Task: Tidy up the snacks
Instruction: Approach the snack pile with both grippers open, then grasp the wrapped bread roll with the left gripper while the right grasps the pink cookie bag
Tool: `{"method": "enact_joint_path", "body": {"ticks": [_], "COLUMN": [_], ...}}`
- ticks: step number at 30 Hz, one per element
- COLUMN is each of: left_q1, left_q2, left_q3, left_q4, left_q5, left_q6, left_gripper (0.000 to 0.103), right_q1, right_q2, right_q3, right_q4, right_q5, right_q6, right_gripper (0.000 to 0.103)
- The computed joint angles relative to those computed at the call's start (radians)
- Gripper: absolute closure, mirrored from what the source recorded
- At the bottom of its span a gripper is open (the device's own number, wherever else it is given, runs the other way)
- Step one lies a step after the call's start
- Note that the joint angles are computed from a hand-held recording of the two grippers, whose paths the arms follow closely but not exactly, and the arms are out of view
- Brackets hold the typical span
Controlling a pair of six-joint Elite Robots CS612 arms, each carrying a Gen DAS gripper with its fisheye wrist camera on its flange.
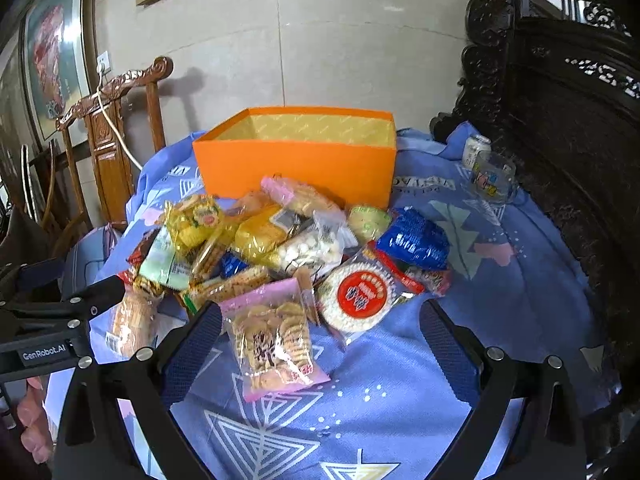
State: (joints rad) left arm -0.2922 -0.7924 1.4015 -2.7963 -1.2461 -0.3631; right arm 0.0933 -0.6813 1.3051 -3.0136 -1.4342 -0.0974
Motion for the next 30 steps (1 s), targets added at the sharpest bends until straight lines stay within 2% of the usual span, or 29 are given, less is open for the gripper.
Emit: {"method": "enact_joint_path", "body": {"ticks": [6, 12, 21, 30], "left_q1": [0.025, 0.038, 0.052, 0.065], "left_q2": [0.036, 0.067, 0.110, 0.131], "left_q3": [-0.021, -0.053, -0.109, -0.128], "left_q4": [0.103, 0.168, 0.214, 0.225], "left_q5": [-0.035, -0.053, -0.085, -0.112], "left_q6": [-0.043, -0.059, -0.058, -0.059], "left_gripper": [0.004, 0.004, 0.004, 0.004], "right_q1": [0.001, 0.004, 0.009, 0.016], "right_q2": [0.027, 0.047, 0.072, 0.102], "right_q3": [-0.018, -0.041, -0.082, -0.123], "right_q4": [0.077, 0.124, 0.170, 0.204], "right_q5": [0.024, 0.021, 0.014, 0.024], "right_q6": [-0.033, -0.053, -0.059, -0.077], "right_gripper": [0.003, 0.003, 0.003, 0.003]}}
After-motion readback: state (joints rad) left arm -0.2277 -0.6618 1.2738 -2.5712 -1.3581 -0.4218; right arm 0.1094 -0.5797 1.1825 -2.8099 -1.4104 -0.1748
